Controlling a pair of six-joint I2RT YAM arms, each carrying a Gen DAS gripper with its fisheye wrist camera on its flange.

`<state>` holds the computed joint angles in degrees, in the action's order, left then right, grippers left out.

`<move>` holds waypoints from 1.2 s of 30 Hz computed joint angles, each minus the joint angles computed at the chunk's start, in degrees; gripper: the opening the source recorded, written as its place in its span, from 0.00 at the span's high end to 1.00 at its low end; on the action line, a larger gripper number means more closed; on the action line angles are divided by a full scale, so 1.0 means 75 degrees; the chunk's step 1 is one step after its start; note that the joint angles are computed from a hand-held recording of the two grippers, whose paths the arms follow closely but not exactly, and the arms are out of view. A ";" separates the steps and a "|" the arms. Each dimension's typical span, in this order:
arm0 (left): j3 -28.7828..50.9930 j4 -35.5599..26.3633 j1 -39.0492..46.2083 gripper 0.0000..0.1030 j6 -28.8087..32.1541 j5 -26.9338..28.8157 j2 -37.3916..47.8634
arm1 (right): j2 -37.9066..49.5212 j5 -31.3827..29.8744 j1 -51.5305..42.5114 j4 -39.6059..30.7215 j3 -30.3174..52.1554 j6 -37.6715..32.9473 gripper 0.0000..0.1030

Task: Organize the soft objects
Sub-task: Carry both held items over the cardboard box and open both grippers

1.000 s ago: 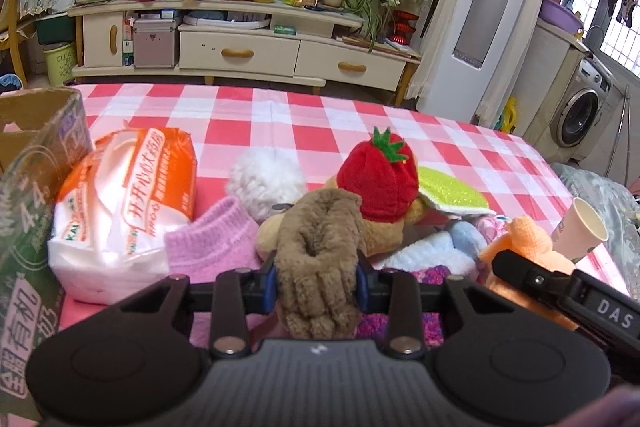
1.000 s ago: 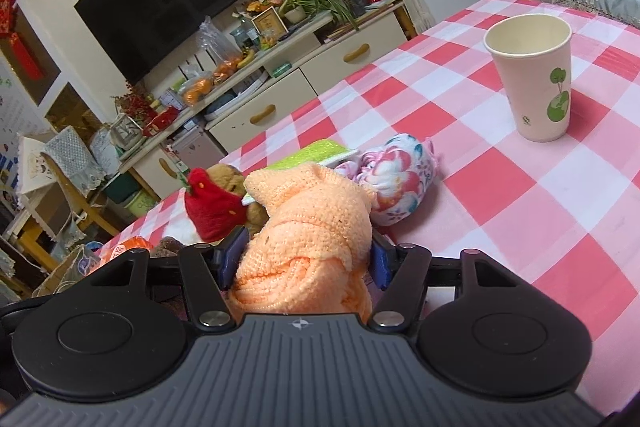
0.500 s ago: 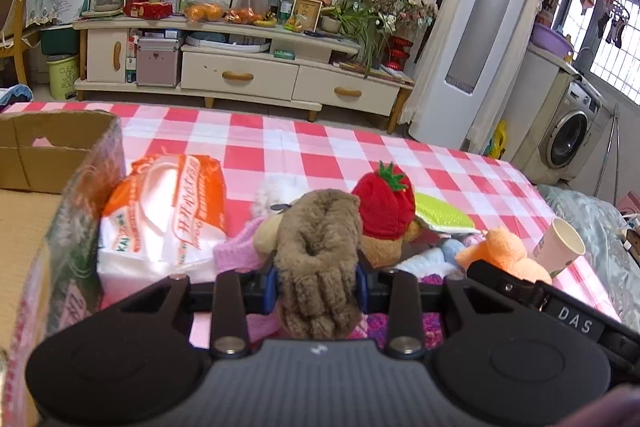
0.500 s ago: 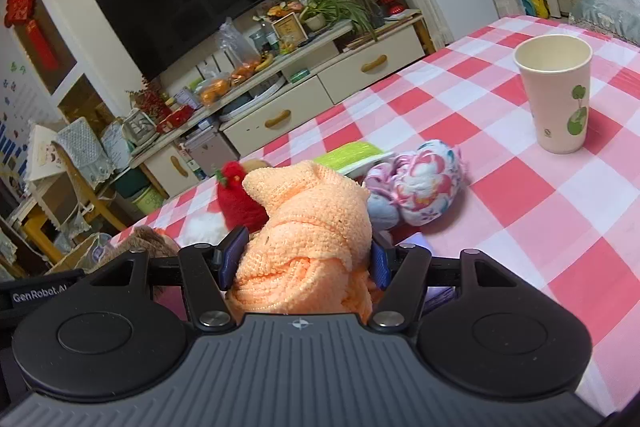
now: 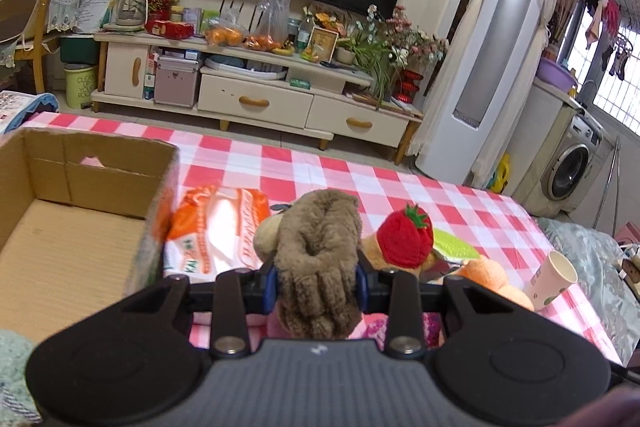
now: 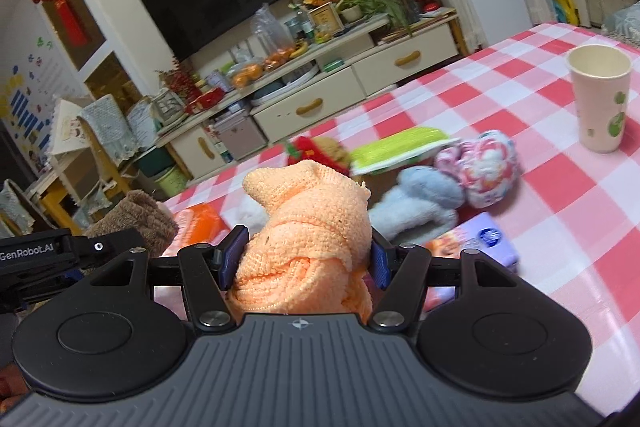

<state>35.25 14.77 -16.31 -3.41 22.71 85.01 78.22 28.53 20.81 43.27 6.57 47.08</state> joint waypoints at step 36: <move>0.0862 -0.0343 0.3283 0.63 -0.0074 0.0584 0.0559 | 0.1383 -0.3090 -0.0454 0.1282 0.1075 -0.2436 0.25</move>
<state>41.72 12.20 8.31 -3.96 27.09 89.20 88.59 5.36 17.40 52.89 14.64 28.81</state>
